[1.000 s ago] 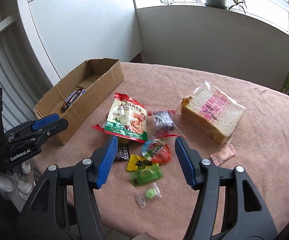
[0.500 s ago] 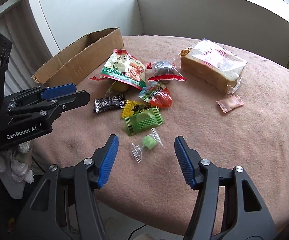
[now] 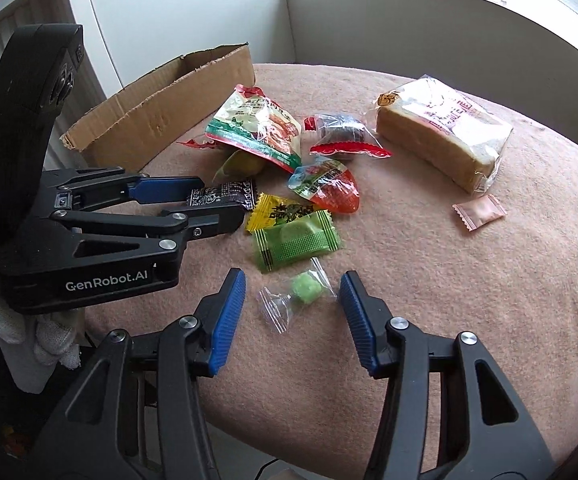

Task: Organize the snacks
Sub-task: 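Move the left tool to the black candy packet and grasp it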

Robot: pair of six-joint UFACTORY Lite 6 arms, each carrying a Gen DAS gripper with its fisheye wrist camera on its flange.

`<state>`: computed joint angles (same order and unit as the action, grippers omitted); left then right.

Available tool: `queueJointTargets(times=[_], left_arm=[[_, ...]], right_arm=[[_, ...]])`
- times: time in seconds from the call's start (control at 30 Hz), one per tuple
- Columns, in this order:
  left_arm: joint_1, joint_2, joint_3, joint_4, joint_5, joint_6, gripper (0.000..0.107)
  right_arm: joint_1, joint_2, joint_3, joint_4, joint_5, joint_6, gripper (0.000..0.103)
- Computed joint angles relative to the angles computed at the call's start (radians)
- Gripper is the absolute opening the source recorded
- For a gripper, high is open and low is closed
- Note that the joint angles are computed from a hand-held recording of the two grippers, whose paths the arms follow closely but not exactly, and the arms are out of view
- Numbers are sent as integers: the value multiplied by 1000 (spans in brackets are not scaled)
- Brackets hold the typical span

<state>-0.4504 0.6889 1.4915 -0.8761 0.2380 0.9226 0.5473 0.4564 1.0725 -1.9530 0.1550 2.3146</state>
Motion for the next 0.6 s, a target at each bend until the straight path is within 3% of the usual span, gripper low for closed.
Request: queueJointTargets(times=[0.17,0.33,0.6], left_arm=[[-9,0,-12,-1,-30,1,45],[-20,-18,-45,6,-71,0,33],[-17,-36,-70,-67,-60,84,29]], right_arm=[[6,14,16,68,17,-76,52],[20,23,27,211,55,-227,40],[5,5,2,146,36,-163,36]])
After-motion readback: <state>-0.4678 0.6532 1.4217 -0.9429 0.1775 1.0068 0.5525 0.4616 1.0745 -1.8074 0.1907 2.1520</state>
